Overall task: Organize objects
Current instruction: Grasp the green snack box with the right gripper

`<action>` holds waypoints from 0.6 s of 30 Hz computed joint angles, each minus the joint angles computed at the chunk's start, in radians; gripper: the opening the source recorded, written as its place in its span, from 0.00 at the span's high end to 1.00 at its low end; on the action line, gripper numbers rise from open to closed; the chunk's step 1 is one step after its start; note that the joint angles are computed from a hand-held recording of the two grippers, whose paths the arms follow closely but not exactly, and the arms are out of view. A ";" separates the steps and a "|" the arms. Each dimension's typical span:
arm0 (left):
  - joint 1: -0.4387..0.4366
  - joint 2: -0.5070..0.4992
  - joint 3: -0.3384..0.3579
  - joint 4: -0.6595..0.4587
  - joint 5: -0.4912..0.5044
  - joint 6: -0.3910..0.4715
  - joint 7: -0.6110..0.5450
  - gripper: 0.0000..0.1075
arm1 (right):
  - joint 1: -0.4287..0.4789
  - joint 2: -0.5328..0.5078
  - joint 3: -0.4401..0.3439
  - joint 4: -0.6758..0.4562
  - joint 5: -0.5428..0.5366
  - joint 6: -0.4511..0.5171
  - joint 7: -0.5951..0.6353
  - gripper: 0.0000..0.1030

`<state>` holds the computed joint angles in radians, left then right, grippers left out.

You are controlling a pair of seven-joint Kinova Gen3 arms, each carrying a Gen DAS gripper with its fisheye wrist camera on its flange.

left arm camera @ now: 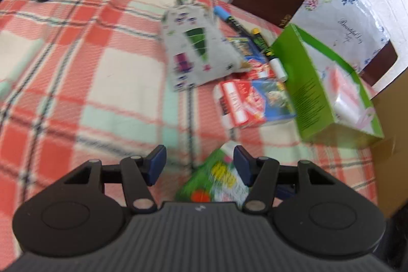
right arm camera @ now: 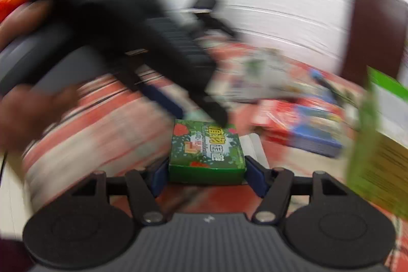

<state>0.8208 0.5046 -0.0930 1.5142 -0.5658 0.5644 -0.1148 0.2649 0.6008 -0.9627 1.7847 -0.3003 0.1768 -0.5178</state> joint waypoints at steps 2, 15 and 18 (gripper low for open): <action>0.026 -0.024 -0.021 0.048 -0.013 -0.007 0.048 0.44 | 0.043 0.000 -0.049 0.035 0.005 -0.055 0.013 0.22; -0.035 -0.116 0.050 0.216 0.007 -0.206 0.151 0.31 | -0.038 0.050 0.089 -0.187 -0.033 0.277 -0.043 0.00; -0.033 -0.092 0.036 0.203 0.059 -0.234 0.109 0.31 | -0.097 0.044 0.146 -0.201 -0.039 0.278 -0.031 0.00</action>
